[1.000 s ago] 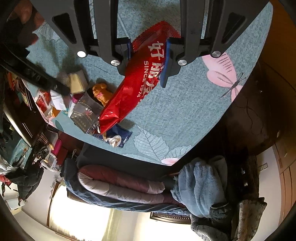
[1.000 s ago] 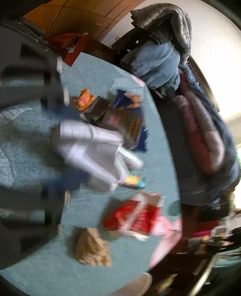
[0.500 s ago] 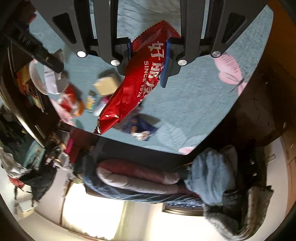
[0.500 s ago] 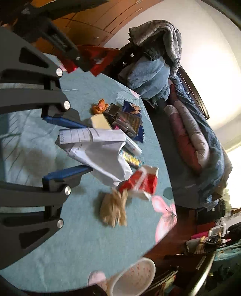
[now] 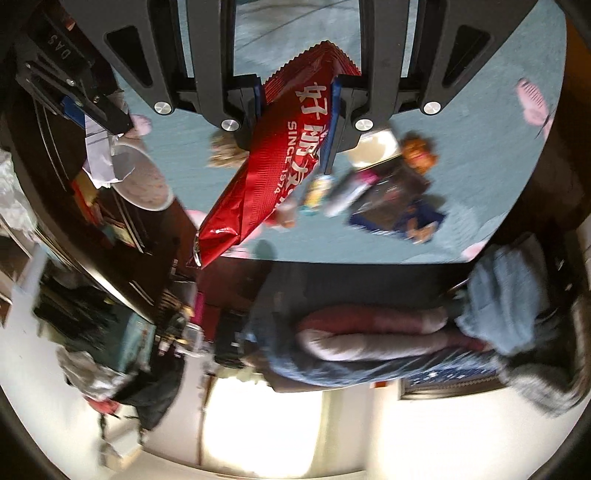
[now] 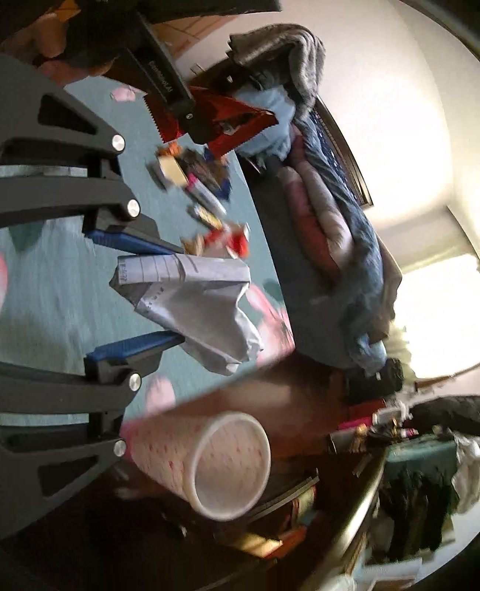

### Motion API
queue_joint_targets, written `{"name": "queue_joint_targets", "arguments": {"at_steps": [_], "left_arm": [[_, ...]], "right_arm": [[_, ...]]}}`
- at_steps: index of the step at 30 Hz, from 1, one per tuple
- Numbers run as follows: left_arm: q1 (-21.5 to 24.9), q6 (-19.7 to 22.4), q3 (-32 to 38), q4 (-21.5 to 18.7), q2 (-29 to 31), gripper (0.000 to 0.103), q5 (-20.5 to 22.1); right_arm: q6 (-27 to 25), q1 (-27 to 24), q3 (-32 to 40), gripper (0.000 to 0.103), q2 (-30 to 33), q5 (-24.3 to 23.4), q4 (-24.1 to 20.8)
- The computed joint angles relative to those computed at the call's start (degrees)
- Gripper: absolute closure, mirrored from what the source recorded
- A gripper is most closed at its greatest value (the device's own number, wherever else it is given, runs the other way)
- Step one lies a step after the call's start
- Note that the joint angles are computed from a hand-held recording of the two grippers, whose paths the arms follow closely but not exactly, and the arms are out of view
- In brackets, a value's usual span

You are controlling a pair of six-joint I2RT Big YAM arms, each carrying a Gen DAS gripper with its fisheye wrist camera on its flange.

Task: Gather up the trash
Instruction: 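Lift the red bag with the left tool while the right tool lifts the white paper, then drop the red bag and white paper into the pink-dotted wastebasket with both tools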

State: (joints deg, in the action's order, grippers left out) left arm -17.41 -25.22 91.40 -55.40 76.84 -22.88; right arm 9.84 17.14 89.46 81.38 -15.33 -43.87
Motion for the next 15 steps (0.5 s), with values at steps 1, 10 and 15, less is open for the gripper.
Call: {"name": "queue_joint_targets", "arguments": {"at_steps": [1,10,15], "left_arm": [[-0.83,0.83,1.47,0.25,1.37,0.078,-0.02],[-5.8,7.43,14.11,0.54,12.48,0.078,1.27],[-7.4,10.31,23.56,-1.03,20.28,0.078,3.86]], "right_arm": [[-0.2,-0.86,0.02,0.062,0.11,0.1,0.2],[-0.83,-8.34,1.01,0.062,2.62,1.14,2.45],[-0.87,-11.79,3.19,0.062,6.21,1.64,2.59]]}}
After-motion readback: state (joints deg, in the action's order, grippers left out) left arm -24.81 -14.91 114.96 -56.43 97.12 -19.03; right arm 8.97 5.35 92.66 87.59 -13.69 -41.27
